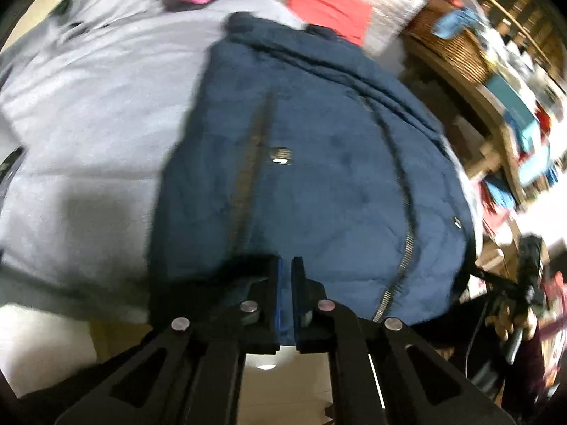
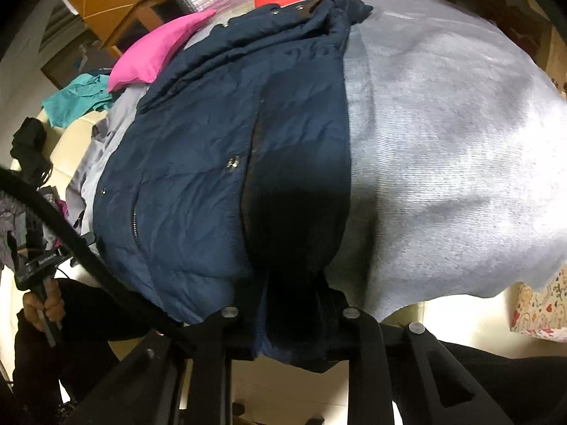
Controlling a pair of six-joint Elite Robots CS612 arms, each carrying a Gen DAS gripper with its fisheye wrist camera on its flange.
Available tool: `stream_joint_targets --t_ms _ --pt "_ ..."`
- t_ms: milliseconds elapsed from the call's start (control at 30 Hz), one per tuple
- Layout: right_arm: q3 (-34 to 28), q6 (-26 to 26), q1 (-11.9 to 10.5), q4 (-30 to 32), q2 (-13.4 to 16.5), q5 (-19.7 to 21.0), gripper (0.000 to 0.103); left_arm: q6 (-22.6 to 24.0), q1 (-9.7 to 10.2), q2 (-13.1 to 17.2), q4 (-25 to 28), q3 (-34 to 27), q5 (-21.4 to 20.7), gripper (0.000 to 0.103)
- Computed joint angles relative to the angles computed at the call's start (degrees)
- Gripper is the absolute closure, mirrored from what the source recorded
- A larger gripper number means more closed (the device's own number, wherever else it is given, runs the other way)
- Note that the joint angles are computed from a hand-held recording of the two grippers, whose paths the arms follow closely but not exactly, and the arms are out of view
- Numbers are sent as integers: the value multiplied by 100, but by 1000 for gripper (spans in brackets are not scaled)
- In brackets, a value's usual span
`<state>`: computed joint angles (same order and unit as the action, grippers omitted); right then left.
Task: Fold large clothes
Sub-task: 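Grasp the hem of the folded navy jacket with both grippers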
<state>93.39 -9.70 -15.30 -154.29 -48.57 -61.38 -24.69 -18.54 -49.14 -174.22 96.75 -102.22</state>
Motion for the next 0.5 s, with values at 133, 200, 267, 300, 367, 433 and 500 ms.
stream_joint_targets --t_ms 133,200,267,300,367,433,500 --pt "-8 96 -32 88 1 9 76 -805 57 -28 12 40 530 81" --pt "-20 144 -48 114 9 -5 76 -1012 9 -58 209 37 956 23" --pt "-61 210 -41 137 40 -41 75 -1047 -65 -74 367 24 1457 21" --pt "-78 260 -26 129 53 -72 73 -1048 -67 -54 456 -20 1484 21" --pt "-93 412 -24 76 82 -122 64 -984 -32 -31 624 -60 1360 21" --pt "-95 603 -42 -13 111 -123 60 -784 -67 9 825 -149 1287 21" --pt "-104 684 -41 -60 133 -137 60 -474 -116 45 857 -207 1215 21"
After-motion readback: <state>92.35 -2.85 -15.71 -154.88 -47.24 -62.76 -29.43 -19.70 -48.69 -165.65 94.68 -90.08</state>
